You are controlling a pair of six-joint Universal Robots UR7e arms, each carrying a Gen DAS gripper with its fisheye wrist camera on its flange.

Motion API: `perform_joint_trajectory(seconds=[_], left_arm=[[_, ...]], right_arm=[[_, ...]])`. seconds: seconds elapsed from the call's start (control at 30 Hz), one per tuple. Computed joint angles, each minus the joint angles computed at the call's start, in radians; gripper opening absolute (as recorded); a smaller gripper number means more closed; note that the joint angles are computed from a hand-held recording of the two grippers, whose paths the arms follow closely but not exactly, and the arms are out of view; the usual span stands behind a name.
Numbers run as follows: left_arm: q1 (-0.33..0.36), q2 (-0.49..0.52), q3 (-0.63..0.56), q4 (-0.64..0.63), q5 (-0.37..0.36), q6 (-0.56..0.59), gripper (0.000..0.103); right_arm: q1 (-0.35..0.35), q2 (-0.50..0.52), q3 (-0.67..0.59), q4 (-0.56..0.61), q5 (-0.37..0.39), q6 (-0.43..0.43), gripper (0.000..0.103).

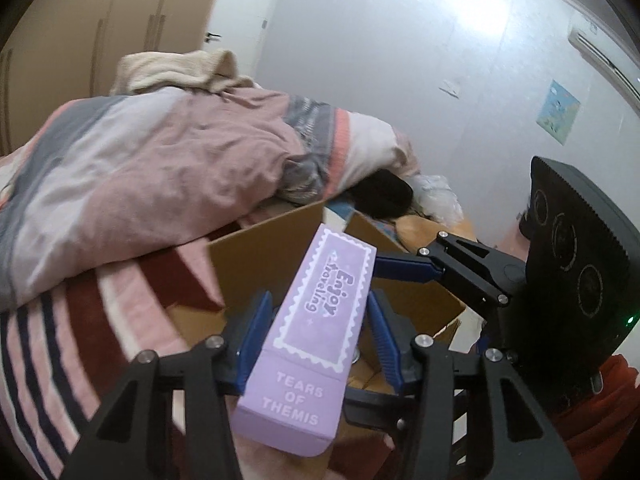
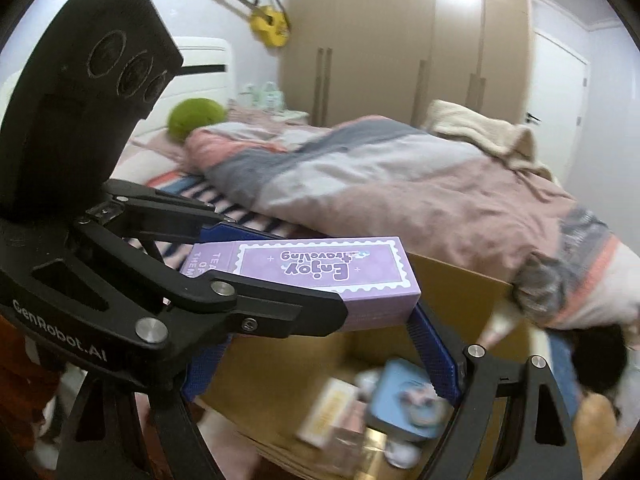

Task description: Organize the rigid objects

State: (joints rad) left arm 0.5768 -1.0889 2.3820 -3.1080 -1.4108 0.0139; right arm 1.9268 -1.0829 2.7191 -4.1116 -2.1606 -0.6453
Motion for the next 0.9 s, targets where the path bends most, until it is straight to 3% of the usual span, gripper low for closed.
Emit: perform_joint_trajectory(seconds=[0.13, 0.2, 0.27, 0.53, 0.63, 0.77, 0.9], left_arm=[[0.003, 0.060, -0.044, 0.016, -0.024, -0.009, 0.049], [-0.013, 0.075, -0.045, 0.005, -0.003, -0.012, 0.072], [-0.029, 0.079, -0.038, -0.014, 0.023, -0.005, 0.082], [-0.044, 0.029, 0.005, -0.046, 0.101, -0.035, 0.087], [-0.067, -0.017, 0.047, -0.064, 0.193, -0.077, 0.089], [-0.120, -0.116, 0.139, -0.093, 0.351, -0.163, 0.099], [-0.168, -0.216, 0.220, -0.074, 0.500, -0.261, 0.101]], right_arm=[[-0.057, -0.061, 0.028, 0.005, 0.002, -0.013, 0.084], [-0.067, -0.061, 0.033, -0.002, -0.014, -0.025, 0.085], [-0.066, -0.048, 0.039, -0.026, -0.028, -0.048, 0.092], [-0.078, -0.031, 0.034, -0.037, -0.010, -0.071, 0.092], [-0.078, -0.049, 0.041, -0.027, 0.011, -0.056, 0.092], [-0.066, -0.062, 0.048, -0.029, 0.034, -0.041, 0.092], [-0.050, -0.064, 0.056, -0.042, 0.061, -0.029, 0.092]])
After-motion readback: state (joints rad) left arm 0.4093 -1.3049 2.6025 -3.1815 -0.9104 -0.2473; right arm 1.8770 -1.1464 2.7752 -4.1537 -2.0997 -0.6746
